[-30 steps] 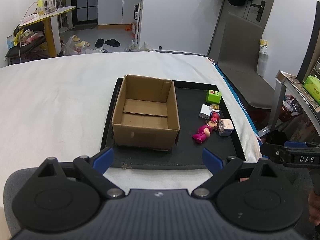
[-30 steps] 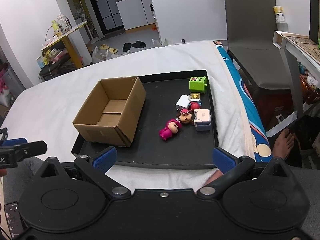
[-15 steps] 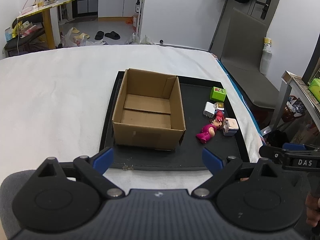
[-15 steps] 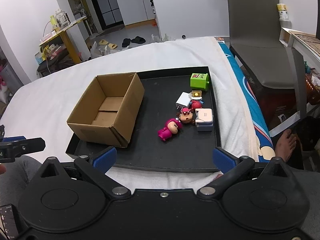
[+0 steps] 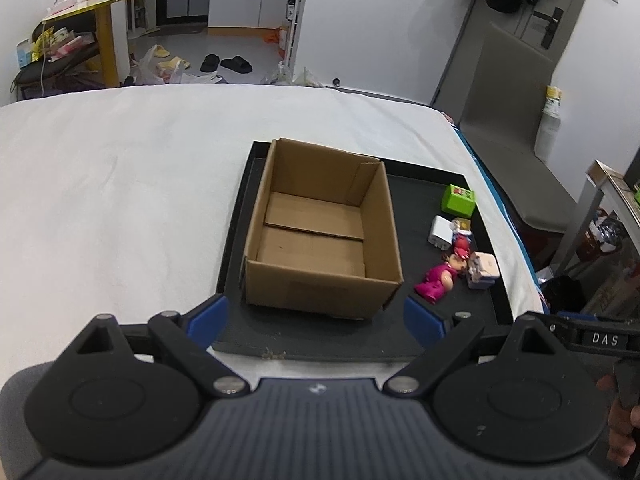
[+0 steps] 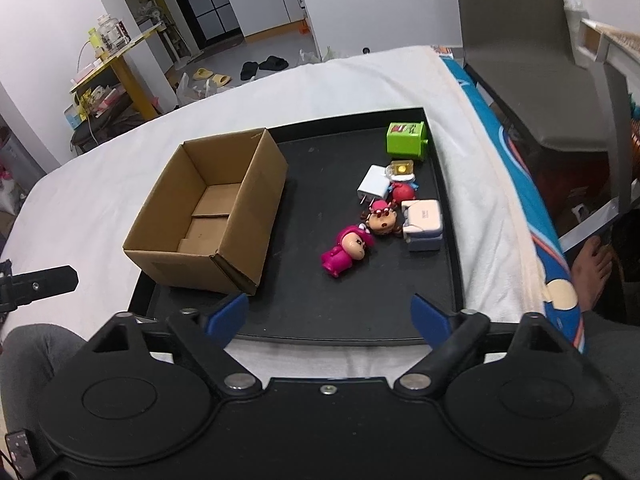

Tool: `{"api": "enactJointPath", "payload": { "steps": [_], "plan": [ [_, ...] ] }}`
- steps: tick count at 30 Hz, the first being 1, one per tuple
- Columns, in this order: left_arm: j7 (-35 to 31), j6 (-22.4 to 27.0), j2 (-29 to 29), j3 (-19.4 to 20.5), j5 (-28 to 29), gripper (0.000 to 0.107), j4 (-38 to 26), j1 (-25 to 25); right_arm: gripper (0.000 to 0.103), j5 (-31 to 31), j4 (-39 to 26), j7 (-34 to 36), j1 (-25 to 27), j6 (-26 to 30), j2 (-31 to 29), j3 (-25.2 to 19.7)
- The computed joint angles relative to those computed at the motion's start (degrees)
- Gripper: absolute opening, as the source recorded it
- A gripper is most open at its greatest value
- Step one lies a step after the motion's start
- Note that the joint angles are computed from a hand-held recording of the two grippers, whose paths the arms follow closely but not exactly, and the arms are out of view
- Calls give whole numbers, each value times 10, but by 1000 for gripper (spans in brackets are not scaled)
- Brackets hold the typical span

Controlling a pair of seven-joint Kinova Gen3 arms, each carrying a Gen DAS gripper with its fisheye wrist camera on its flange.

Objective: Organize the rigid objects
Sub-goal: 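Move the right gripper down onto the magenta figurine and close on it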

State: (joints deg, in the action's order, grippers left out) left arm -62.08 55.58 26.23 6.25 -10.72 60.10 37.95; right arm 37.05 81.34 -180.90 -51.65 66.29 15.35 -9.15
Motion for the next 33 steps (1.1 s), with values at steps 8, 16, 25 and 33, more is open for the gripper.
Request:
{"api": "enactJointPath", "payload": {
  "steps": [8,16,25,33],
  "plan": [
    [-6,6,39,-8,5,85,-46,-9,72,-25,26,-11,30,-55,-1,8],
    [-11,37,83,-10,39,61,-104,-34,66,-41,46,-26,56,-102,2,20],
    [1,55,126,-20,62,47,-151,-47,52,-64,49,-28,80,-156,21,36],
    [8,90,171,-29,64,38,-208,-48,49,-80,45,-54,85,-183,47,58]
  ]
}}
